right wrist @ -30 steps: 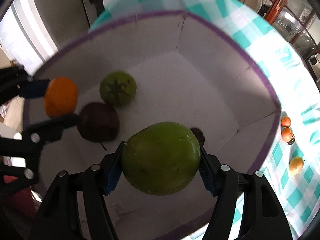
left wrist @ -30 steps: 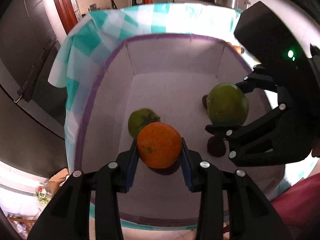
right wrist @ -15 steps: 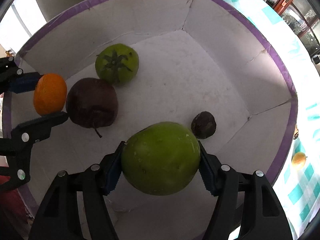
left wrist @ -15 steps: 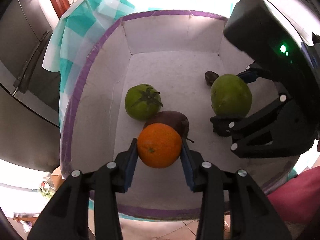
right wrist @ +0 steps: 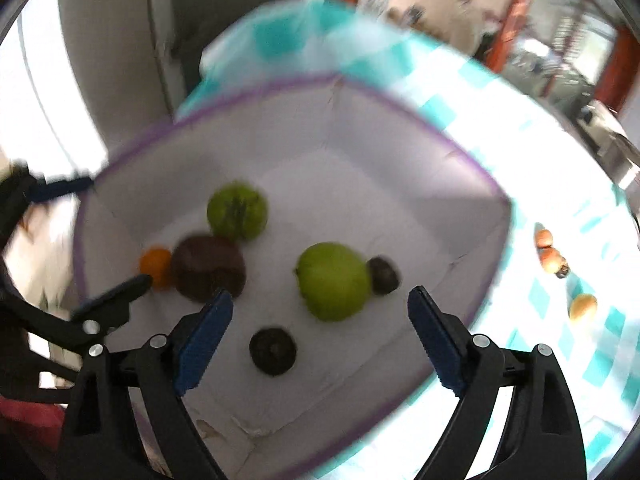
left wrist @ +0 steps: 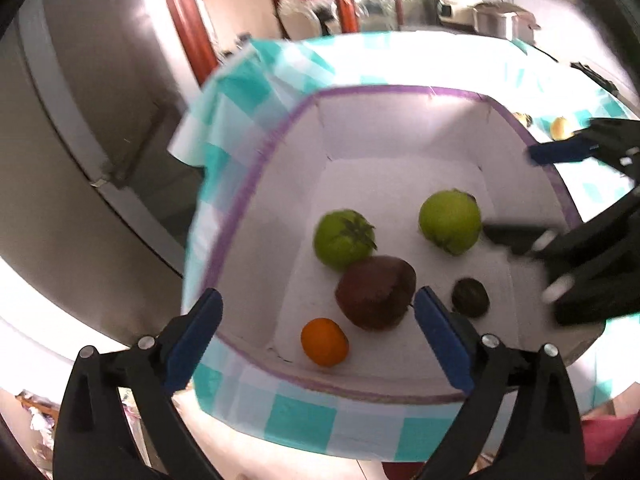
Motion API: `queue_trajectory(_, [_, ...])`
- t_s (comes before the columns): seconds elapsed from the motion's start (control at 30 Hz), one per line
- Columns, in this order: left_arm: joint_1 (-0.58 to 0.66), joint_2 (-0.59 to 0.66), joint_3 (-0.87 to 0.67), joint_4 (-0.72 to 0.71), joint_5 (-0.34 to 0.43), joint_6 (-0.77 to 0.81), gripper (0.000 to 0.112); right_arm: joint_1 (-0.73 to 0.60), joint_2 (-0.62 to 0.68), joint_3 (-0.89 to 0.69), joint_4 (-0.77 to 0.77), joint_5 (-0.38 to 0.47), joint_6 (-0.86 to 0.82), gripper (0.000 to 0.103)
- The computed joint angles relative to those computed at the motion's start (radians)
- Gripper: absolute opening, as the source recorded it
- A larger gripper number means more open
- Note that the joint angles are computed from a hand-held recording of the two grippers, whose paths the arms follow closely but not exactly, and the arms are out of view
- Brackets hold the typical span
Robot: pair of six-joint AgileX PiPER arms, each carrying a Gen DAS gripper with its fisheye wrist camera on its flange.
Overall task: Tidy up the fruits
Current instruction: 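Grasp the yellow pear with the right tool while the left tool grasps an orange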
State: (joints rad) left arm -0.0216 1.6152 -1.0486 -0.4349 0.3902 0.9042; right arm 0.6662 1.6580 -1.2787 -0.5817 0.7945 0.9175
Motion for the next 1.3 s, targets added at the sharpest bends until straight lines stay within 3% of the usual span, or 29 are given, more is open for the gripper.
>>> queue_trajectory(0.07, [-0.013,-0.036,0.043,0.005,-0.060,-0.021,0.101,0.013,-0.124,0.128,-0.113,-0.045,0.169,0.086])
queue_trajectory(0.13, [-0.026,-0.078,0.077,0.025,-0.072,-0.045,0.101,0.018,-0.206,0.211,-0.170,-0.027,0.261,0.086])
queue_trajectory(0.23, [-0.072,-0.123,0.099,0.062,-0.089,-0.066,0.101,-0.033,-0.292,0.310,-0.219,0.028,0.310,0.086])
queue_trajectory(0.3, [-0.118,-0.132,0.091,0.128,-0.099,-0.120,0.101,-0.106,-0.362,0.412,-0.221,0.021,0.337,0.086])
queue_trajectory(0.4, [-0.215,-0.130,0.040,0.279,-0.078,-0.310,0.101,-0.304,-0.423,0.546,-0.146,-0.089,0.279,0.086])
queue_trajectory(0.53, [-0.380,-0.073,-0.080,0.435,-0.033,-0.556,0.101,-0.598,-0.424,0.642,-0.041,-0.250,0.083,0.086])
queue_trajectory(0.7, [-0.582,0.112,-0.337,0.512,0.066,-0.706,0.101,-0.988,-0.235,0.608,0.169,-0.483,-0.348,0.086])
queue_trajectory(0.87, [-0.711,0.357,-0.639,0.488,0.218,-0.758,0.101,-1.180,0.027,0.405,0.490,-0.562,-0.820,0.086])
queue_trajectory(1.0, [-0.764,0.536,-0.855,0.512,0.357,-0.843,0.101,-1.214,0.203,0.226,0.504,-0.565,-0.896,0.086])
queue_trajectory(1.23, [-0.762,0.700,-1.030,0.556,0.520,-0.911,0.101,-1.223,0.392,-0.010,0.607,-0.542,-1.049,0.086])
queue_trajectory(1.3, [-0.774,0.755,-1.105,0.609,0.553,-0.942,0.101,-1.215,0.410,-0.027,0.532,-0.554,-0.991,0.076])
